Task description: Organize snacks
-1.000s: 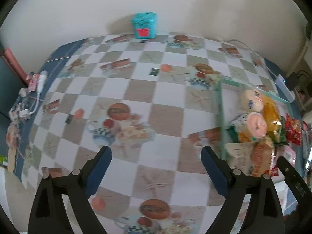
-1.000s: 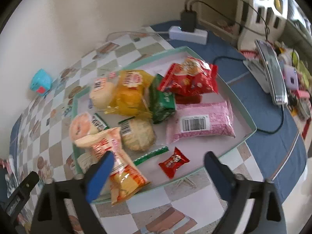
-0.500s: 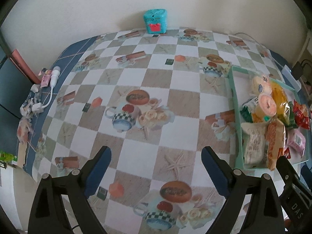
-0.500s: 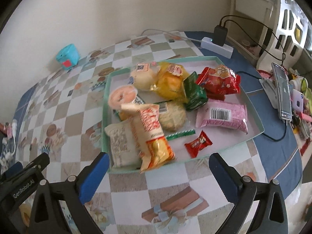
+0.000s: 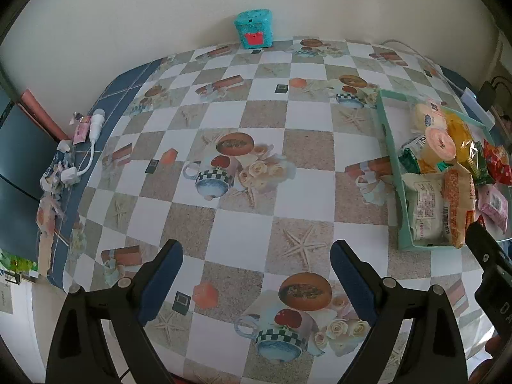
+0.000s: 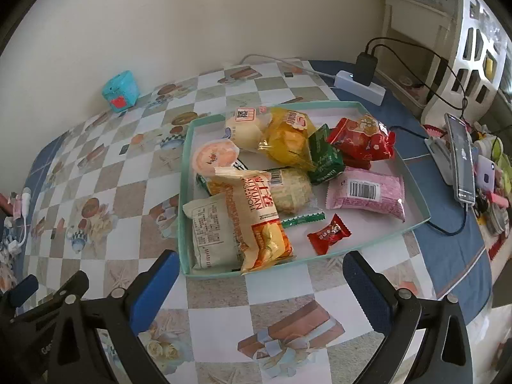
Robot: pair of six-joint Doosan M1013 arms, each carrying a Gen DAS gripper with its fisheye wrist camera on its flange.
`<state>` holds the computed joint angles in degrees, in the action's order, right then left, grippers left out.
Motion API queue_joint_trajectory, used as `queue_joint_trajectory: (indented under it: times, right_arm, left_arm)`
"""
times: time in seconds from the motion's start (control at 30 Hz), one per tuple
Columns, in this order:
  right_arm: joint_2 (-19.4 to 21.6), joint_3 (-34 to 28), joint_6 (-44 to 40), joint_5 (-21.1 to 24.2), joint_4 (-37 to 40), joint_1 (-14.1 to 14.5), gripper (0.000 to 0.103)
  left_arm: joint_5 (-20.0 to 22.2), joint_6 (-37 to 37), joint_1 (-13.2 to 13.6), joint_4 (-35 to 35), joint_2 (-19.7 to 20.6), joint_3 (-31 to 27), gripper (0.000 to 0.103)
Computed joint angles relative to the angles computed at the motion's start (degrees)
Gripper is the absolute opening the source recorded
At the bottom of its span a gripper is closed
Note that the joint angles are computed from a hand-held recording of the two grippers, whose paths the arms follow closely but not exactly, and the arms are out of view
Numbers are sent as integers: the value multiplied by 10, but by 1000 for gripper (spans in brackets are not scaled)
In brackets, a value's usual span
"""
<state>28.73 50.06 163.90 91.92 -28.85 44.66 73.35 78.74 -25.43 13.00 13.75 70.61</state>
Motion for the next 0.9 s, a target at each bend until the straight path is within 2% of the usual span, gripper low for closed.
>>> queue_joint_trajectory:
  times: [0.9]
  right_arm:
    - [12,-15,-22,11,18,-2,103]
  left_arm:
    - [13,-12,10,-2,8,-9,94]
